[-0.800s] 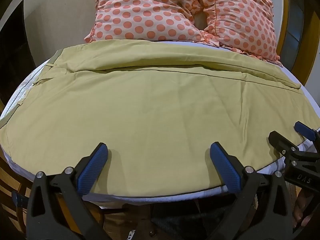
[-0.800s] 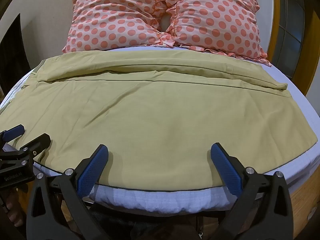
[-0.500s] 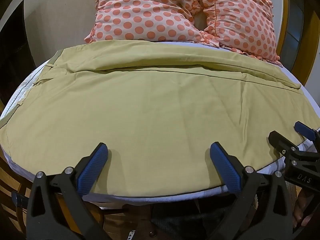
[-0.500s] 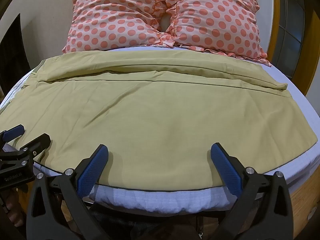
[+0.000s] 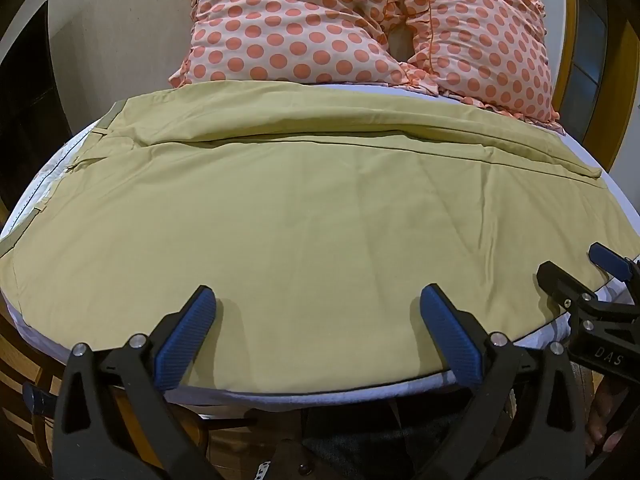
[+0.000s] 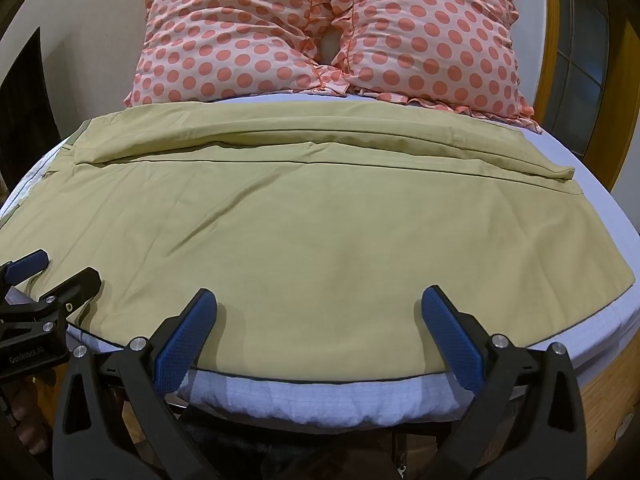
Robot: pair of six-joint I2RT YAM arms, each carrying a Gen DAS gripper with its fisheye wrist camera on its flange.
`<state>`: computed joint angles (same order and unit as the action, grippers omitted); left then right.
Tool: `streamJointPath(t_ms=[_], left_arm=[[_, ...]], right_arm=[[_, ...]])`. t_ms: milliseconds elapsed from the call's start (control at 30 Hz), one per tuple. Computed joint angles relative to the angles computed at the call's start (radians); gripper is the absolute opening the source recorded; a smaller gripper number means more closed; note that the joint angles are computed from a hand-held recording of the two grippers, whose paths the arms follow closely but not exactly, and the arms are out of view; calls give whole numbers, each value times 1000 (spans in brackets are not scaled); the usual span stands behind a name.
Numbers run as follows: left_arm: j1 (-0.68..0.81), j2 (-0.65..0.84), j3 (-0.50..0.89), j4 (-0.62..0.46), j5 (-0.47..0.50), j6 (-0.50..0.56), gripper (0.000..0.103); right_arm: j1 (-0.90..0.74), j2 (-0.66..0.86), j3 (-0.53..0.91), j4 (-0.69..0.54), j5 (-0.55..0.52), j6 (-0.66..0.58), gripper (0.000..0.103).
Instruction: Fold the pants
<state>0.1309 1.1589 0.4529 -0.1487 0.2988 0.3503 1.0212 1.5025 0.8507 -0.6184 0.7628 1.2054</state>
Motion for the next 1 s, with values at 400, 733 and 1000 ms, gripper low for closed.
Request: streamJointPath(t_ms=[400, 733, 1000], left_arm=[[3, -8, -9, 7, 4, 1, 101], [-3, -6, -8, 14, 0, -5, 101], [0, -11, -12, 13, 2, -3, 101]], right_arm=[[1, 0, 0, 0, 1, 1, 102], [1, 1, 0, 0, 2, 1, 102], [1, 1, 0, 1, 2, 1, 102]])
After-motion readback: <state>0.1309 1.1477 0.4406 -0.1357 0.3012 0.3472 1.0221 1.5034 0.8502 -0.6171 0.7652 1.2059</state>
